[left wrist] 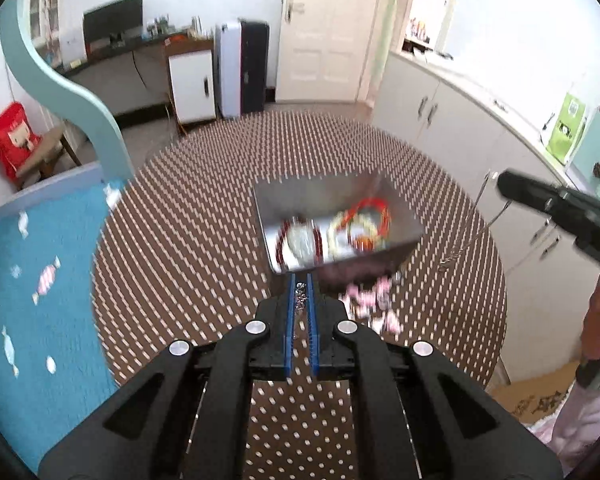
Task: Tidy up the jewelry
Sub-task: 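Lower the chain and charm into the grey box and open both grippers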
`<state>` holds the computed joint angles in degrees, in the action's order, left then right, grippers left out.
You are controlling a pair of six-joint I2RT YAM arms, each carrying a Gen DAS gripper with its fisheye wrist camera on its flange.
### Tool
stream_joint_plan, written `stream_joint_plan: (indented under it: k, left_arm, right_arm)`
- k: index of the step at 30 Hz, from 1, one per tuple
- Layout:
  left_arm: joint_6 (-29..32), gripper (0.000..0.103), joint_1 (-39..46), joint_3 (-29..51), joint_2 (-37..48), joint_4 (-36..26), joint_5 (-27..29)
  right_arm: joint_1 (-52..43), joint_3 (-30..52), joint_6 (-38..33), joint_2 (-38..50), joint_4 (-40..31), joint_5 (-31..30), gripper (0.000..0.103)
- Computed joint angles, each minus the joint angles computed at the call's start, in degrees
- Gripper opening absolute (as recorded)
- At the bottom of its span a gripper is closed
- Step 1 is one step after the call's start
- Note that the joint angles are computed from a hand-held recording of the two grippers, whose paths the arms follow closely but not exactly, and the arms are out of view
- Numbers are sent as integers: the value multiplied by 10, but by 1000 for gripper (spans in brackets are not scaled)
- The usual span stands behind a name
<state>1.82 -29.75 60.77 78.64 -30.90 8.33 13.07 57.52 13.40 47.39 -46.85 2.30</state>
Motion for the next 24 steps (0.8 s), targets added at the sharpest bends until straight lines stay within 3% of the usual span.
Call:
stream_joint_plan:
  k: [12,24]
  left_arm:
    - [-5,5,-12,181,56,-42,1]
    - [-32,6,-10,235,202,-32,8]
  right_arm:
    - [-23,61,-31,88,49,-36,9]
    - [-55,31,-32,190,93,-100,9]
